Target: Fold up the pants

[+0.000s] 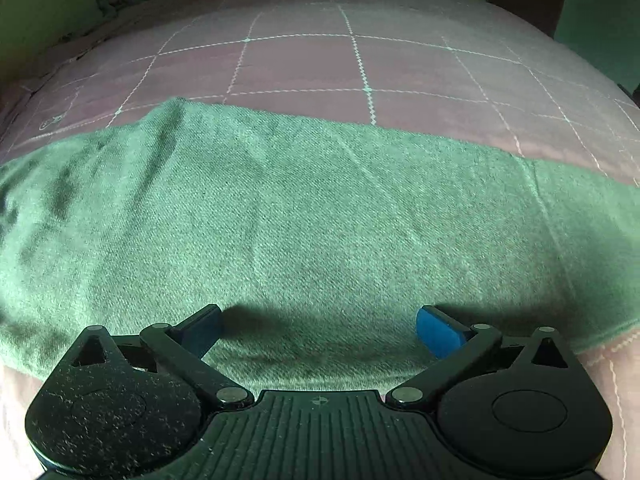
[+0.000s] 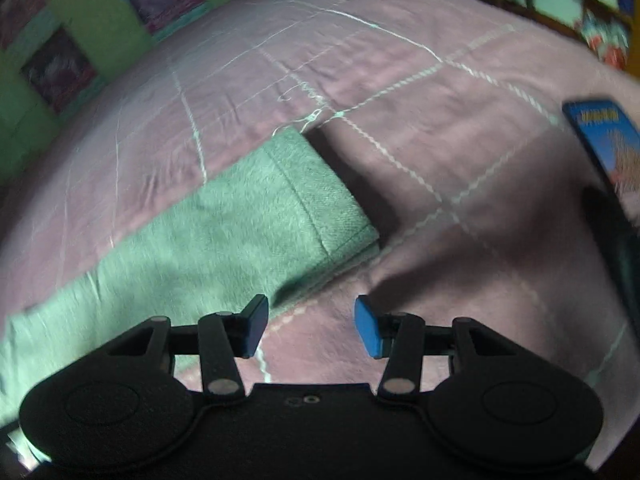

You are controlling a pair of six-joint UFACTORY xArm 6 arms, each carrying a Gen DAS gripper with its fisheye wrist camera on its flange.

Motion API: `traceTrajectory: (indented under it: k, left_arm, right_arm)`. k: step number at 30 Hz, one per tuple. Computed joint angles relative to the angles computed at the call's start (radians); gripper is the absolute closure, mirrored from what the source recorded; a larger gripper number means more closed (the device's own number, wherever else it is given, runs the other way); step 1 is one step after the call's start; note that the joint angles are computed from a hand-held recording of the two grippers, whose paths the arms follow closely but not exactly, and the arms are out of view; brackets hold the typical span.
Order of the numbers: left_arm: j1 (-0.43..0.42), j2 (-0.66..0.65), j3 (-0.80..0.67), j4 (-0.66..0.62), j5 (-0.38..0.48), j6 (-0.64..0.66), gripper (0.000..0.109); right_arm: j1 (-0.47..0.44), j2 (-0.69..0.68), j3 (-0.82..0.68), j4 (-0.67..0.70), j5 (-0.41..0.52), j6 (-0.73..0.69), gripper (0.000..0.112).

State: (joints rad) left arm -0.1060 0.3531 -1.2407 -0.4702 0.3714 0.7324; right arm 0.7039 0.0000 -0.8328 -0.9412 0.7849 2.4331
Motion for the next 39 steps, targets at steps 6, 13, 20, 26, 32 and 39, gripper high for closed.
traceTrajectory:
  k: [6, 13, 20, 26, 32, 39]
  left_arm:
    - [0.001, -0.002, 0.007, 0.021, -0.007, -0.019, 0.006]
    - [-0.012, -0.02, 0.022, 0.036, -0.01, -0.05, 0.006]
    - [-0.036, -0.039, 0.041, 0.066, -0.004, -0.084, 0.006]
    - [-0.087, -0.063, 0.002, -0.02, 0.073, -0.033, 0.006]
    - [-0.137, -0.037, 0.017, 0.153, 0.084, -0.175, 0.006]
    - [-0.15, -0.037, 0.047, 0.185, 0.029, -0.208, 0.006]
  right_arm:
    - [-0.043, 0.054, -0.007, -0.153, -0.004, 0.264, 0.082]
    - [0.045, 0.046, -0.08, -0.219, 0.21, 0.197, 0.1]
    - [-0.027, 0.07, -0.062, -0.055, 0.103, 0.065, 0.097]
    - [-0.005, 0.015, 0.009, -0.148, 0.08, 0.225, 0.068]
    - [-0.018, 0.034, 0.018, -0.23, 0.011, 0.377, 0.077]
    - [-0.012, 0.072, -0.017, -0.187, 0.046, 0.3, 0.101]
